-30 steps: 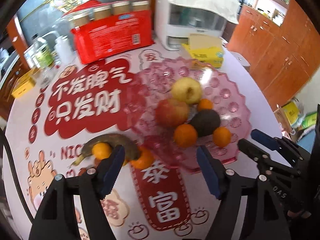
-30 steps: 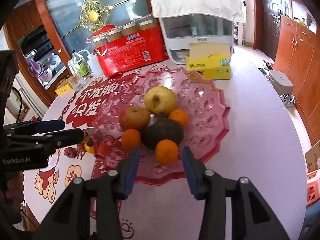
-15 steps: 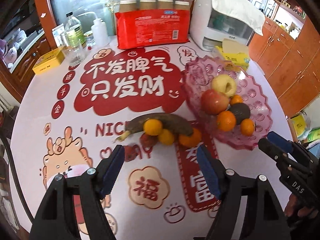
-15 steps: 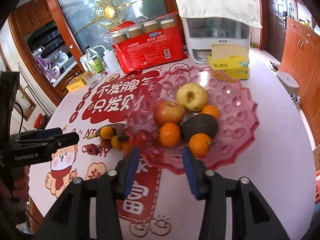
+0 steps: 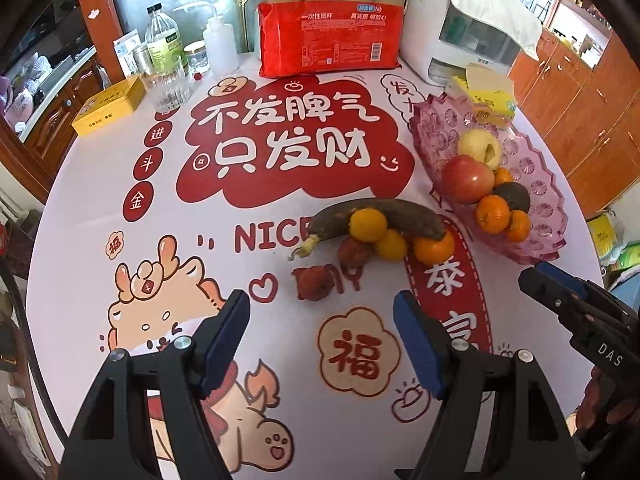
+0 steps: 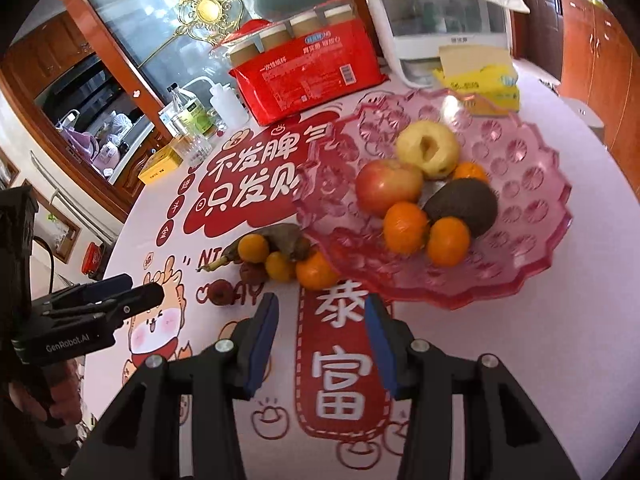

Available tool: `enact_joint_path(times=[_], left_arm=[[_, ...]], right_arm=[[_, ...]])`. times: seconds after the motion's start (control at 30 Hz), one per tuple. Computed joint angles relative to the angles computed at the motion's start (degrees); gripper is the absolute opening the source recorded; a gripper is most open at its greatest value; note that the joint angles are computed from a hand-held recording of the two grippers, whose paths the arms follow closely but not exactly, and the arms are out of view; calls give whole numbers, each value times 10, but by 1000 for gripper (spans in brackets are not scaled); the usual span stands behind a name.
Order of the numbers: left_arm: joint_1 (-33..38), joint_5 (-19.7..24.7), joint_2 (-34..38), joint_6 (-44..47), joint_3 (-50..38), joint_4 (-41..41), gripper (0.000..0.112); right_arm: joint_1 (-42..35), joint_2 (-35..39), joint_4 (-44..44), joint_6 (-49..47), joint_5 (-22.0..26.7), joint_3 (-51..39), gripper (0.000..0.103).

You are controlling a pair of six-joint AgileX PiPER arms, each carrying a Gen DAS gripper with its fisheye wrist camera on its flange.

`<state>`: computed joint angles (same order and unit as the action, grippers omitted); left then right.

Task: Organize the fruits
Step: 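Withdraw both grippers from the bowl toward the fruit beside the dark banana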

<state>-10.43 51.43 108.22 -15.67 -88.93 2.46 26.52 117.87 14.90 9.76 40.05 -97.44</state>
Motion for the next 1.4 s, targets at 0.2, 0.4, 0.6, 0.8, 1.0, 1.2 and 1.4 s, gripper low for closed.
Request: enact_joint_path(times=[0.2,0.4,0.6,0.8,1.0,1.2,1.4], left_arm=[[16,4,18,52,-2,-26,73],[27,11,43,88,-13,-54,73],[47,22,78,108,-29,-102,73],[63,20,116,106,-47,-127,73],[68,13,143,102,-65,-139,73],[70,-1,161,103,-75,-146,73],[70,-17,175,109,-82,-157,68]], right_arm=[[17,32,5,35,15,-31,45],[29,73,-7,76,36,-76,45],[40,119,-35,103,58,-127,45],[54,156,-68,97,67,-168,45],[68,184,-123,123,69,-200,45],[70,199,-148,130,43,-202,45],[74,210,-188,142,22,-203,45]])
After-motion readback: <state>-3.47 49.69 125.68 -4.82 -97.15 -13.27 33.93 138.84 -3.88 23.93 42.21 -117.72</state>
